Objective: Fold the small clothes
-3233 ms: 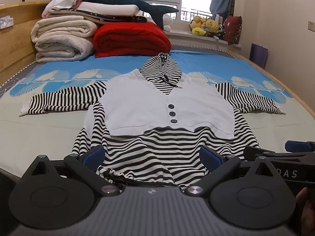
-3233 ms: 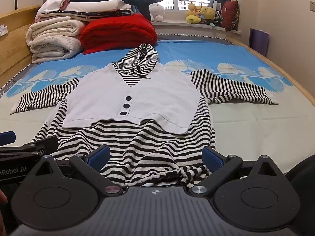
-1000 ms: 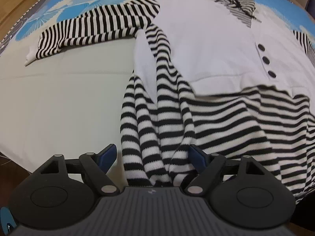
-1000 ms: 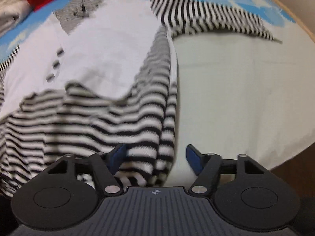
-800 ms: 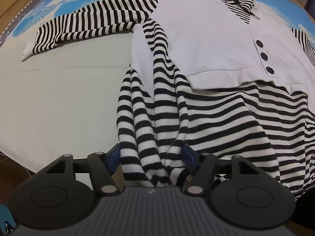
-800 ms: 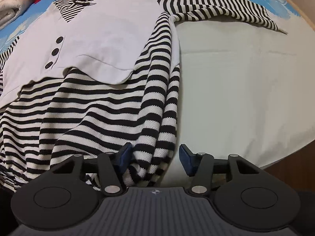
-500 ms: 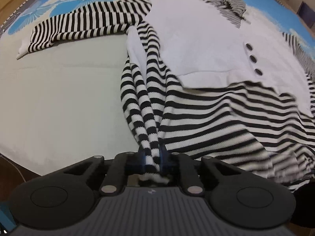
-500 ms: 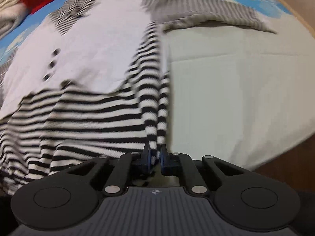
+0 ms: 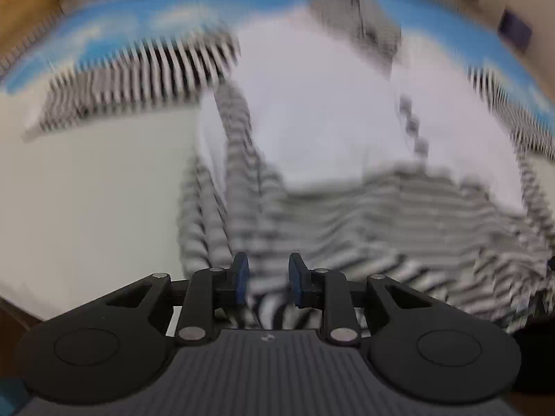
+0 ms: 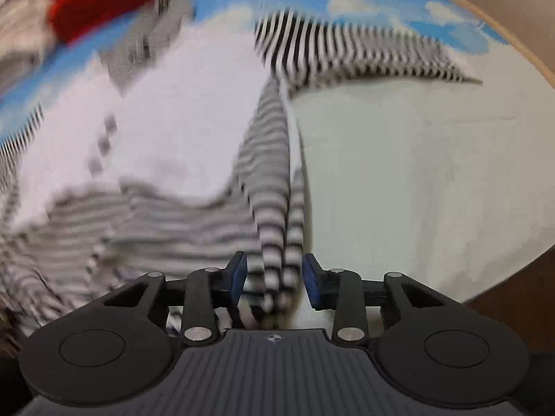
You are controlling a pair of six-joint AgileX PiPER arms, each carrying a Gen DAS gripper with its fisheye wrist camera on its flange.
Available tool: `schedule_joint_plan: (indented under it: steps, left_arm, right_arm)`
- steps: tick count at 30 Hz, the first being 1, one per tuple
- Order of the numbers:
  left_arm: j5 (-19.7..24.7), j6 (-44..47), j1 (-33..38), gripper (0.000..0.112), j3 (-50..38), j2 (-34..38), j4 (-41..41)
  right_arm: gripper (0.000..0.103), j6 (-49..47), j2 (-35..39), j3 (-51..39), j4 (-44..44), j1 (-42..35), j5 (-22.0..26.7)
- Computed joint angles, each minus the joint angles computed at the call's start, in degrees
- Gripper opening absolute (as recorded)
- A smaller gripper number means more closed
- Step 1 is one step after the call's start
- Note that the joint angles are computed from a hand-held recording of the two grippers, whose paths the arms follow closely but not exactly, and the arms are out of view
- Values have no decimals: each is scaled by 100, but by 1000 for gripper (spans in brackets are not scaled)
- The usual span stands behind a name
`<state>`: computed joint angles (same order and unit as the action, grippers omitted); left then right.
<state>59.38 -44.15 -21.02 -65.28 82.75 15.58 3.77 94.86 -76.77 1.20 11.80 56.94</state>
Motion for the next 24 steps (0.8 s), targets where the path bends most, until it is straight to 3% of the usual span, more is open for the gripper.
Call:
schedule_joint_plan:
  steps: [3, 5, 7, 11, 16, 20, 24]
  left_arm:
    - [256, 113, -33, 31, -215, 352, -72]
    - [127, -110, -150, 33, -317, 268, 270]
    - [36, -485, -304, 46, -396, 151, 784]
    - [-138, -985, -382, 50, -610, -25, 1635]
    - [-346, -794, 244, 50, -1634, 282, 2222]
    - [-733, -382, 978, 50, -2563, 890, 2448]
    - [-1230, -9, 1819, 50, -3060, 1496, 2221]
  right_arm:
    - [40, 192, 52, 51, -224, 83, -25]
    - [40, 256, -163, 100, -210, 47, -396]
    - [42, 371, -388, 199, -211, 8, -763]
    - [46, 693, -679, 395, -356, -63, -1394]
    - [46, 982, -850, 513, -579, 8, -1985]
    - [46, 1868, -982, 616, -1405, 394, -2510]
    - [50, 2216, -1109, 698, -1846, 737, -2906]
